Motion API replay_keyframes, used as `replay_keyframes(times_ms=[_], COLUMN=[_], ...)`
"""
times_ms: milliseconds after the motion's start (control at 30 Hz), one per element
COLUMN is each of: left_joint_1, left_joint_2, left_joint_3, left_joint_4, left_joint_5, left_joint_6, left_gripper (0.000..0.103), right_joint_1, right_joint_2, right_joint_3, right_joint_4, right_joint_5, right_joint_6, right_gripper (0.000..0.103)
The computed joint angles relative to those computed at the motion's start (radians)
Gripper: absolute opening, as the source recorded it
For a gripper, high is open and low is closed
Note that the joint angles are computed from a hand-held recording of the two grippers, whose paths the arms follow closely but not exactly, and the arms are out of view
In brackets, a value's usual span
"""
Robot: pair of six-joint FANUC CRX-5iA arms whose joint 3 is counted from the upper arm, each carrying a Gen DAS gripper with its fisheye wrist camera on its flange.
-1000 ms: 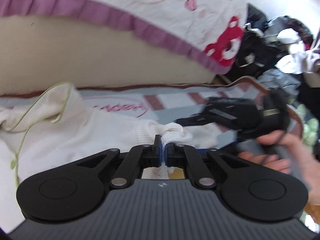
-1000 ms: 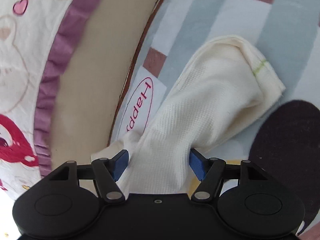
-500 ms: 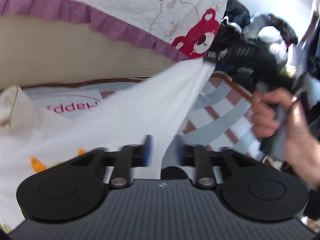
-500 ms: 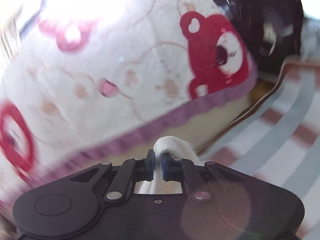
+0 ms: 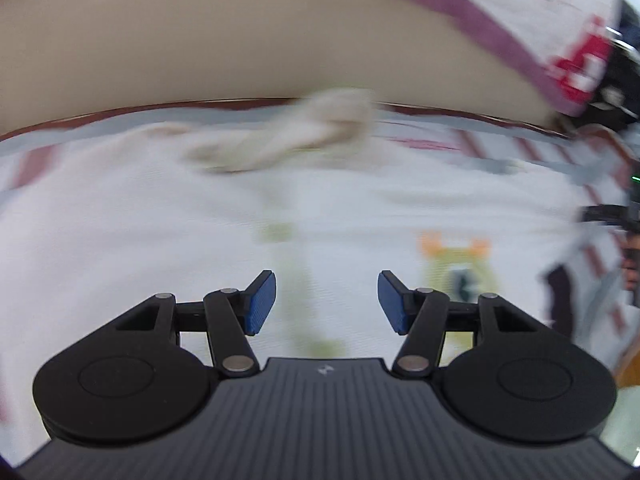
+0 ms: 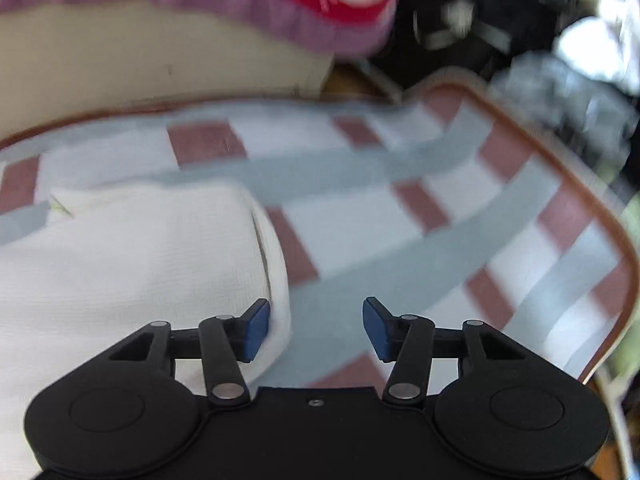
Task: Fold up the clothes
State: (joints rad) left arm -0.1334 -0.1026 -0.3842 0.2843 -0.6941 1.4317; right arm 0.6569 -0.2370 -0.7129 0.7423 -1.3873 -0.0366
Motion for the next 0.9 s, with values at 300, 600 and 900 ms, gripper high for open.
replay_keyframes(times_ms=[300, 600, 900], left_joint_1=[0.363, 0.524, 0.52], left_joint_2=[-0.243, -0.265, -0.23], left_joint_3=[-0.207, -0.336, -0.425], left_joint_4=[-0.017, 0.128, 0.367], left_joint_5=[-0.043, 0.021, 0.181], left_joint_6=[0.063, -0.088, -0.329], left_gripper=[0.056, 0.056, 0.062], right_joint_1=[0.082, 0.16, 0.212], right_joint_2=[-0.042, 0.255, 0.503], right_joint_3=[0.087, 0.782, 1.102], right_joint_4=[0.092, -0.676, -0.669], right_joint_5=[0.468, 0.356, 0.11], right_joint_6=[0.076, 0.879, 1.141], right_gripper=[0.056, 0.056, 0.056])
